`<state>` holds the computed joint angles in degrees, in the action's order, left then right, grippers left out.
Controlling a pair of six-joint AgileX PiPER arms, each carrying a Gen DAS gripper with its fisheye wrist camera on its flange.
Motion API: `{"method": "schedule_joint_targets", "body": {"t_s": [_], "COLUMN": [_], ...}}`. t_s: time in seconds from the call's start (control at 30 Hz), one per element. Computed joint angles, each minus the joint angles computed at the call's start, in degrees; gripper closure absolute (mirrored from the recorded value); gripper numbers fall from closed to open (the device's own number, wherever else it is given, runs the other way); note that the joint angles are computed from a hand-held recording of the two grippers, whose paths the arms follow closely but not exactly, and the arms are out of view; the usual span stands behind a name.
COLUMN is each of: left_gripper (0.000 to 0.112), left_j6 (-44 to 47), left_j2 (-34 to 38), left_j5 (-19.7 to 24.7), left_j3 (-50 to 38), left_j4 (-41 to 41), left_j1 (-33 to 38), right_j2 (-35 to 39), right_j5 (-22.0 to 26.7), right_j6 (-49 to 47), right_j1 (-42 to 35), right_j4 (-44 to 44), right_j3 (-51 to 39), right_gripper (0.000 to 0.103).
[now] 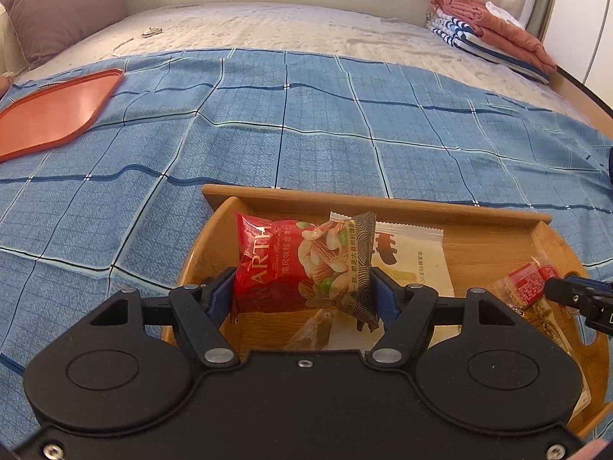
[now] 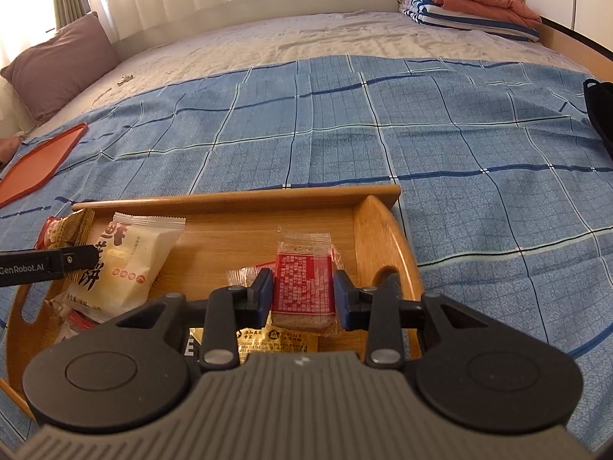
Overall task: Organize snacks
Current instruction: 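Carry the nut bag and red packet over the bamboo tray with both tools, then open both tools to drop the nut bag and red packet onto the tray, then move both open tools back toward the red bar and jelly cup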
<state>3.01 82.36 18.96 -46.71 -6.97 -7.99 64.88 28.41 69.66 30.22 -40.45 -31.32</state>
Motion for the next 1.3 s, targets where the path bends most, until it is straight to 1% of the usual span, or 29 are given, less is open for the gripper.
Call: {"method": "schedule_joint_targets", "body": {"t_s": [0.1,0.23,0.27,0.3,0.37,0.57,0.67,0.77,0.97,1.13,1.3], "left_gripper": [0.04,0.029,0.026,0.025,0.022,0.02,0.02,0.02,0.019,0.018,0.018], "left_j6": [0.57,0.89,0.84,0.74,0.31,1.03,0.26,2.92,2.15,1.89,1.59], "left_j2": [-0.08,-0.46,-0.69,-1.1,-2.04,-5.52,-8.0,-11.37,-19.43,-27.24,-35.44], "left_j5": [-0.25,-0.42,-0.57,-0.86,-1.17,0.17,1.84,3.77,8.89,14.27,20.2], "left_j3": [0.19,0.67,0.89,1.22,1.78,3.01,3.47,4.27,5.49,6.07,6.69], "left_j4": [-0.08,-0.05,0.06,0.26,0.85,0.96,1.55,-1.12,0.48,-0.25,0.22], "left_j1": [-0.1,-0.37,-0.5,-0.62,-0.84,-1.17,-1.32,-0.89,-1.81,-1.4,-1.29], "right_j2": [0.39,0.27,-0.01,-0.32,-1.06,-3.79,-5.16,-6.84,-10.98,-14.44,-16.48], "right_j5": [-0.64,-1.18,-1.33,-1.46,-1.62,1.69,4.79,8.14,16.56,26.01,38.44], "right_j6": [0.37,1.55,1.92,1.89,1.74,2.41,4.23,6.12,8.67,13.88,21.49], "right_j1": [-0.19,-0.1,-0.11,-0.2,-0.23,2.79,5.7,8.98,16.65,26.72,41.43], "right_j4": [-0.1,-0.53,-0.63,-0.44,-0.18,-0.31,-1.62,-2.64,-4.11,-6.73,-10.35], "right_j3": [0.31,0.72,0.87,0.94,1.09,0.46,-0.23,-0.93,-2.64,-4.51,-6.44], "right_gripper": [0.064,0.061,0.055,0.044,0.04,0.035,0.033,0.031,0.03,0.028,0.027]}}
